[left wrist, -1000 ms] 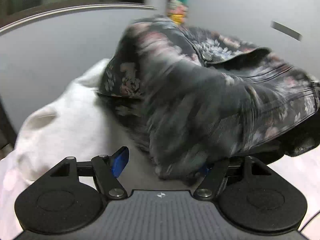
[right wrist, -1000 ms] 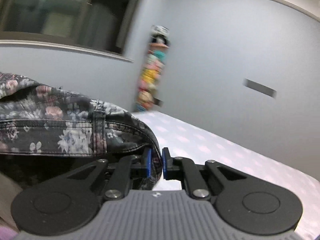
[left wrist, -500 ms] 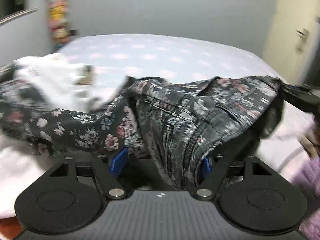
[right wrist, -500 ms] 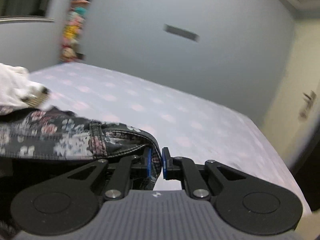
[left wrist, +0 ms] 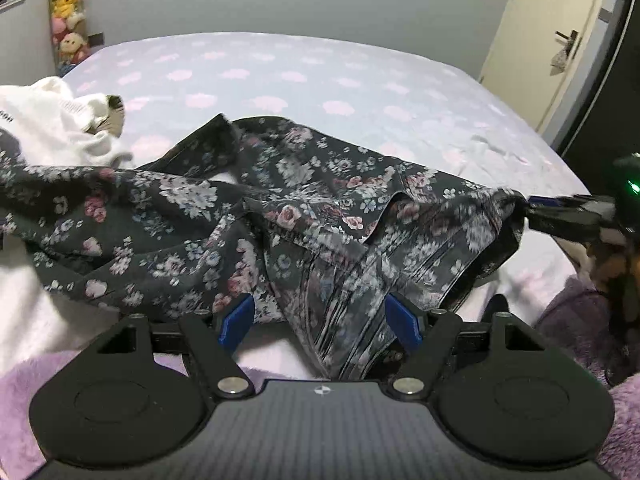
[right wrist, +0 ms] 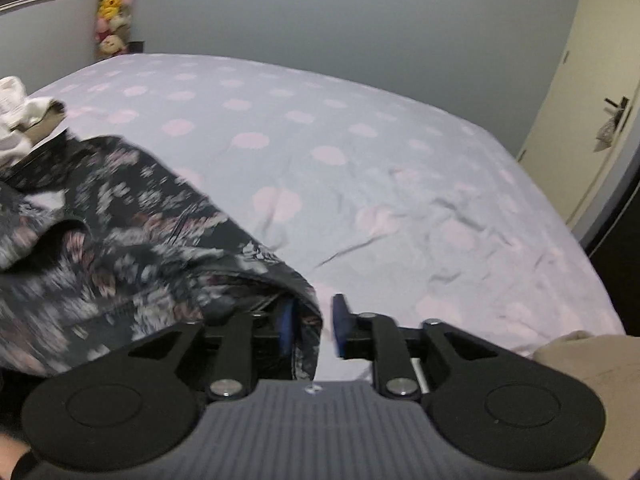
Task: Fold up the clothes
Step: 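Lift the jeans off the sweatshirt with the right gripper and pull them away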
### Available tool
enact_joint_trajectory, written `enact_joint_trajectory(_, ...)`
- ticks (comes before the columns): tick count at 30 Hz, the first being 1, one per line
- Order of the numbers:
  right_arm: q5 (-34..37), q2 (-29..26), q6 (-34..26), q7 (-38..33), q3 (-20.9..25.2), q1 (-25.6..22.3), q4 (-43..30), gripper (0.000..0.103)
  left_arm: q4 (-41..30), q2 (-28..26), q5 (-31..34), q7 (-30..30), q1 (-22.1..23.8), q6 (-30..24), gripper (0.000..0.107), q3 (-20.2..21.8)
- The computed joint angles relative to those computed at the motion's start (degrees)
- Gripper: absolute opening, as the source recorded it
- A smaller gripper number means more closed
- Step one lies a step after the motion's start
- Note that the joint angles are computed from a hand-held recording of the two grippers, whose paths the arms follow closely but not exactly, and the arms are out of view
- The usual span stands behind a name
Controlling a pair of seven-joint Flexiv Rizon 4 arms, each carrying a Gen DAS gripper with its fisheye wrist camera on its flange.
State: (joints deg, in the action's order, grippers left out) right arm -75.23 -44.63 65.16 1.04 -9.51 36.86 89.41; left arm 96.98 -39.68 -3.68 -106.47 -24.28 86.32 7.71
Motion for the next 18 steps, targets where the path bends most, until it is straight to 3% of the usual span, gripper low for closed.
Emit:
enact_joint_trajectory(3,-2.7,0.6,0.4,1.4,0.6,0.1,0.6,0.039,-1.1,0.5,0.7,-1.4,-2.1,-2.7,0.071,2.4)
enact_joint_trajectory(4,-0.6,-0.5,0.7,-1.5,-0.7,1.3,-1.5,0.043,-1.6,0.6,1.1,-1.9,-2.5,-3.7,0.071,3.1)
enact_joint_trajectory(6,-4.7,0.7,1.6,1.3,-0.8,1.4,-0.9,0.047,-2.7,0.3,2.1,-2.8,-2.6,-5.3,0.071,3.4)
enact_joint_trajectory(10,-14.5,2.8,8.0,8.5,0.2,-0.1,-0.4,0.054,-4.5,-0.2,4.5,-4.5,-2.7,-7.1,0.071,3.8)
enact_joint_trajectory(13,-19.0,0.5,16.3,11.9,3.2,-3.5,-4.5,0.064,-4.3,0.2,5.9,-6.4,-2.6,-7.4,0.071,4.3)
enact_joint_trajectory(16,-16.7,-4.3,23.3,7.5,5.7,-5.1,-10.5,0.074,-3.8,0.9,7.4,-8.4,-2.7,-7.6,0.071,5.0)
enact_joint_trajectory(18,-7.1,-7.9,24.1,-3.9,8.1,-4.6,-13.5,0.075,-3.4,1.4,8.4,-9.9,-3.0,-7.9,0.071,5.8)
